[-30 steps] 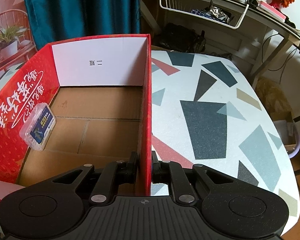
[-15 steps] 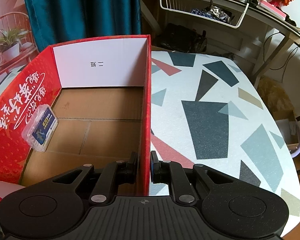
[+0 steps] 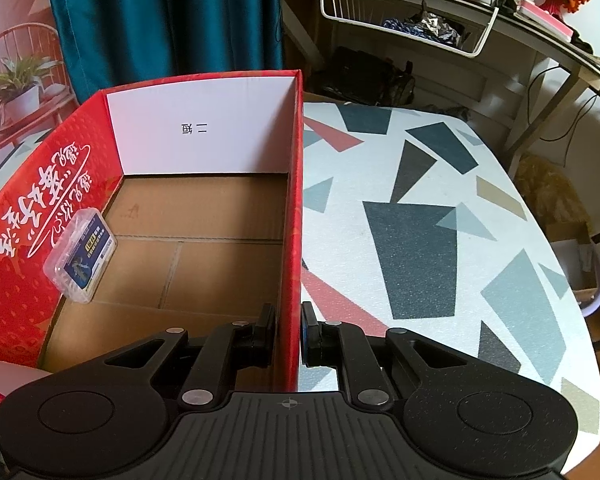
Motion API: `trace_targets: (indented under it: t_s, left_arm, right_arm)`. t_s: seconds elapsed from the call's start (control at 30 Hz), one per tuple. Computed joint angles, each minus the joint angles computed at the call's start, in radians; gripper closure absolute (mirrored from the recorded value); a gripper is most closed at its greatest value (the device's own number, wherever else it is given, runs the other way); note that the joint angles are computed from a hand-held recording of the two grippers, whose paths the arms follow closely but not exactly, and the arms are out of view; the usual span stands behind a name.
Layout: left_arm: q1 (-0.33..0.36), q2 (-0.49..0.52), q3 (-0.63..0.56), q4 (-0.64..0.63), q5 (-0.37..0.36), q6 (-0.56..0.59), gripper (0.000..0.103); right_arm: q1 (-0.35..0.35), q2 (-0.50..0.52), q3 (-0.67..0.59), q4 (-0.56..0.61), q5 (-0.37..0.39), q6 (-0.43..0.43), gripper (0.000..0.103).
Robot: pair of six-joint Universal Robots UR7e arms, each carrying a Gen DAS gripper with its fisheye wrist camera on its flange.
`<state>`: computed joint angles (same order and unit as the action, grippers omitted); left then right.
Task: Organize rigid objects
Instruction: 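Return the left tool to the items and close on the key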
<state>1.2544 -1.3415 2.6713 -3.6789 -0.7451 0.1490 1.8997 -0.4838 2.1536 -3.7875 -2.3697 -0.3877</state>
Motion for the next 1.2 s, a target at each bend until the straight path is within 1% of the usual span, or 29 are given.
trace_targets:
  t_s: [0.07,0.1,0.2,0.33,0.5,0.6,0.83,0.9,1.0,1.2]
  left_arm:
    - [0.012,0.010,0.004,-0.036,-0.025,0.036,0.022]
    - [0.011,0.016,0.007,-0.048,-0.025,0.050,0.022]
    - [0.002,0.051,0.009,-0.096,-0.004,0.083,0.024]
    - [-0.001,0.083,0.011,-0.153,0.002,0.122,0.026]
    - [-0.020,0.143,0.021,-0.245,0.040,0.191,0.029]
    - [-0.028,0.131,0.029,-0.225,0.049,0.195,0.029]
    - [-0.049,0.091,0.055,-0.174,0.086,0.140,0.029]
    - [-0.062,0.101,0.064,-0.200,0.110,0.150,0.049]
    - [-0.053,0.050,0.060,-0.118,0.091,0.105,0.050]
    - [-0.058,0.077,0.061,-0.152,0.101,0.117,0.048]
  right_arm:
    - [0.002,0.002,-0.002,0.001,-0.004,-0.003,0.091]
    - [0.002,0.002,-0.002,0.001,-0.005,-0.004,0.091]
    - [0.004,0.004,-0.004,0.002,-0.009,-0.006,0.090]
    - [0.004,0.003,-0.004,0.007,-0.007,0.001,0.089]
    - [0.005,0.004,-0.004,0.006,-0.008,-0.002,0.087]
    - [0.004,0.003,-0.004,0.006,-0.008,-0.003,0.087]
    - [0.004,0.003,-0.004,0.006,-0.007,-0.002,0.087]
    - [0.004,0.003,-0.003,0.006,-0.008,-0.002,0.087]
    - [0.005,0.004,-0.004,0.005,-0.008,-0.002,0.087]
    - [0.005,0.003,-0.004,0.006,-0.008,-0.001,0.087]
